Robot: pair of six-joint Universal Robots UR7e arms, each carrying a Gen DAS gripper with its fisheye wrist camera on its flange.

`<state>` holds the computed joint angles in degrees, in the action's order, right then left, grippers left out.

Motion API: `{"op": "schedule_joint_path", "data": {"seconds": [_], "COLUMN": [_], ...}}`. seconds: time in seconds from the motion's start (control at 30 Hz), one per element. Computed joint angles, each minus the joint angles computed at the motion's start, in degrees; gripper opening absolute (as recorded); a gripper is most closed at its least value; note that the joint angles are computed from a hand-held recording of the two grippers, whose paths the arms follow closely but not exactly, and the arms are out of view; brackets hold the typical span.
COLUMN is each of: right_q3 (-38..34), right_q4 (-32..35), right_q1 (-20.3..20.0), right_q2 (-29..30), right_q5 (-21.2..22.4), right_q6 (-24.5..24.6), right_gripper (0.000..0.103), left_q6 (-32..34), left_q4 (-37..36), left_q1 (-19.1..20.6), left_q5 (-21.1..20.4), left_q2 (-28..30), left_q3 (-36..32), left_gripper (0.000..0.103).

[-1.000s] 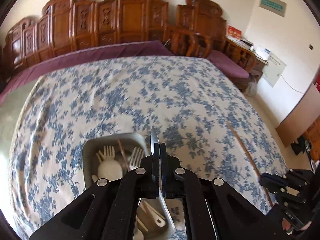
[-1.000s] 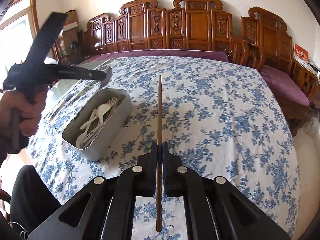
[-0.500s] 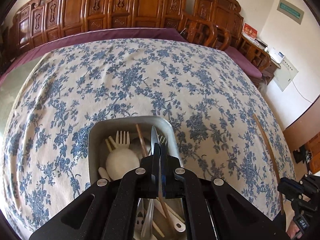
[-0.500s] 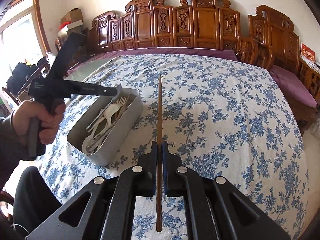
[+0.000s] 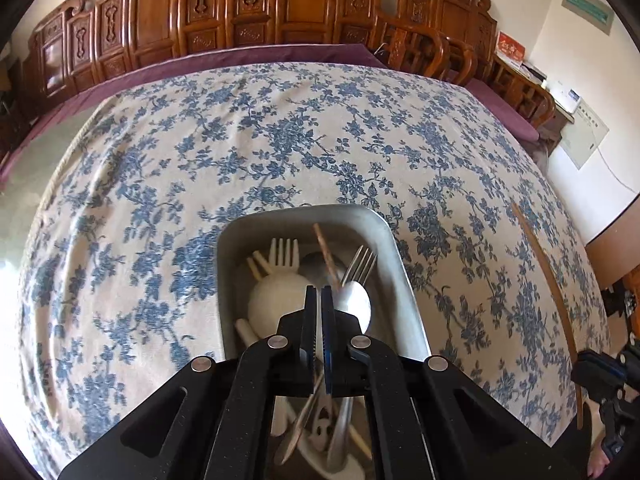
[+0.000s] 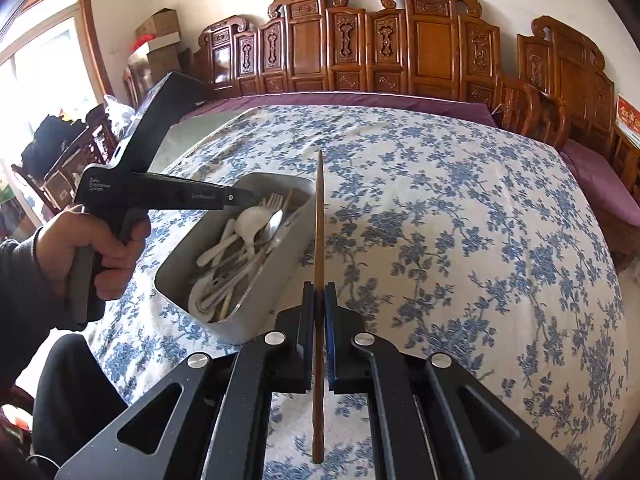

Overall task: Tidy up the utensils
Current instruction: 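Carry the silver spoon into the tray and open the left tool while the right holds the chopstick, then lower the wooden chopstick into the tray and open the right tool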

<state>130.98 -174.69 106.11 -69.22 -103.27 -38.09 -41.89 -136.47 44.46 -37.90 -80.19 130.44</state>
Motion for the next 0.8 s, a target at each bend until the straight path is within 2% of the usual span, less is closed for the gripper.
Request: {"op": "schedule_joint_path", "data": {"seconds": [0.27,0.57,0.8], "right_q3": [-2.01,-6.92,-11.41], "right_q4": [0.59,1.97,3.02], "right_q1": [3.36,6.4,7.17], "right_q2": [4.79,12.85,18.38], "right_q5": [0.11,-1.23,-2.45], "right_q6": [2.26,7.65,12.21], "right_gripper": [0.006,0.006,0.006], "left_q6": [-5.08,-12.68,-17.57], "left_q4": [11.9,24.61,32.05], "left_q1": [-5.88,-10.3,-12.46], "left_q5": [4.52,6.08,6.93], "left_q2": [-8.98,-19.3,-24.1], "left_q3": [3.52,5.61,6.18], "left_gripper": [0.001,0.001,0.001]}}
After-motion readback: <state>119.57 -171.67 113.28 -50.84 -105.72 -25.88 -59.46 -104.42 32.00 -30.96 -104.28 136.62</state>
